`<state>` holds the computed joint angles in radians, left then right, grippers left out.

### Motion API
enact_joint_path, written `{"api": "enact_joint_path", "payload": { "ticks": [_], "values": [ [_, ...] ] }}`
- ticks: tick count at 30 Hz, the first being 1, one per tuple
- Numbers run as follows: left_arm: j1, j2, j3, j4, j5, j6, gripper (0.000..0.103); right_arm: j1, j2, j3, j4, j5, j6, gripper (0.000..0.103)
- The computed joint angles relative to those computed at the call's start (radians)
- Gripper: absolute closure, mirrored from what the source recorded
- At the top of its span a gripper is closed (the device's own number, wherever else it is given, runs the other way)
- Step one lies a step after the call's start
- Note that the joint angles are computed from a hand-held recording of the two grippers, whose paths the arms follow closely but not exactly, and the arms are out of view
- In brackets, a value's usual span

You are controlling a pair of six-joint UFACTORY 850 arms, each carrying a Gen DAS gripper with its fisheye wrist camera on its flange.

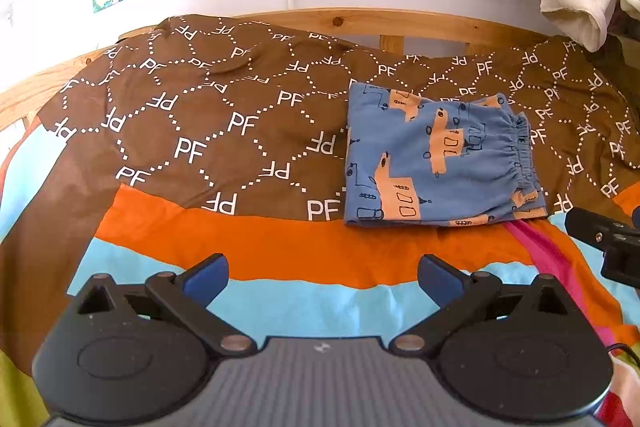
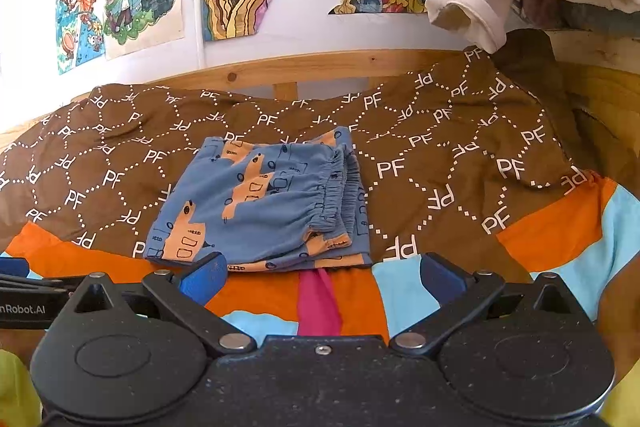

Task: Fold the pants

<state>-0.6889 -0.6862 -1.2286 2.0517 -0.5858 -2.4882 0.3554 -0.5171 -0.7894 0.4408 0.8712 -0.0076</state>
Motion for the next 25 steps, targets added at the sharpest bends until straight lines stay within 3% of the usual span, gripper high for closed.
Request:
{"api": "enact_joint_path", "payload": {
  "ticks": [12, 25],
  "values": [
    [0.005, 0.007, -0.002, -0.023, 0.025, 0.025, 0.000, 0.000, -0.002, -0.002, -0.008, -0.006, -0.005, 0.001],
    [0.000, 0.009, 0.003, -0.023, 0.003, 0.027, 0.000, 0.001, -0.004, -0.005, -0.007, -0.012, -0.009, 0.001]
  ]
}}
